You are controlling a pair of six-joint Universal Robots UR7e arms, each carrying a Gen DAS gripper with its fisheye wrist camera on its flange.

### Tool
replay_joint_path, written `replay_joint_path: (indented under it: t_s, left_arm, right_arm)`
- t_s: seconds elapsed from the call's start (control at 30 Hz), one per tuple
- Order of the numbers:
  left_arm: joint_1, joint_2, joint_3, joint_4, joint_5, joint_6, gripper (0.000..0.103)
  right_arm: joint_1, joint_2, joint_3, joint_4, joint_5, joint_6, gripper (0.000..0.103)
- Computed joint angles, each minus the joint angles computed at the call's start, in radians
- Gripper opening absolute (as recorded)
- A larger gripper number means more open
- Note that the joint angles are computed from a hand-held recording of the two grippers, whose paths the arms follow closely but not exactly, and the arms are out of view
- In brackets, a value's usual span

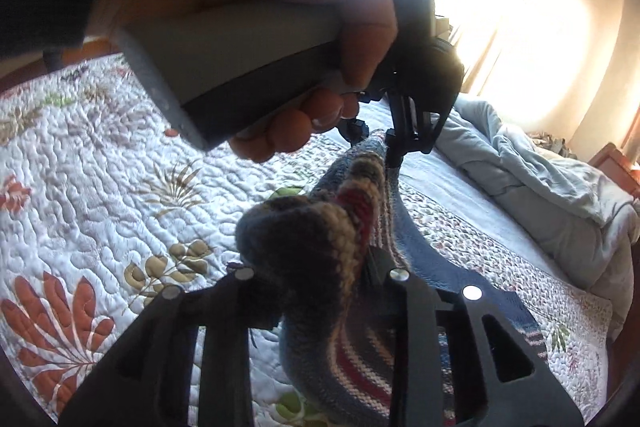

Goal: Fold small clothes

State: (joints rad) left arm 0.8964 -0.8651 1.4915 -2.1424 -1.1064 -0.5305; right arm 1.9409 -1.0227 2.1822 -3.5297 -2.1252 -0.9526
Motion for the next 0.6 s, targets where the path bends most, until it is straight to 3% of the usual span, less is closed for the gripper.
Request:
replay_joint_path:
  t_s: [0.2,0.37,0.6]
  left_arm:
    - [-0.058,0.027,-0.053,0.056,0.041,-0.056,0.019]
    - [-0.105,0.059,-0.103,0.115,0.062,-0.083,0.019]
    - [-0.152,0.118,-0.172,0.17,0.087,-0.117,0.019]
  right_arm:
    - [-0.02,-0.15,-0.006,0.183,0.053,0.196,0.026]
    - [-0.087,-0.276,0.04,0.249,0.163,0.357,0.025]
    - [-0.181,-0.423,0.055,0.384,0.31,0.451,0.024]
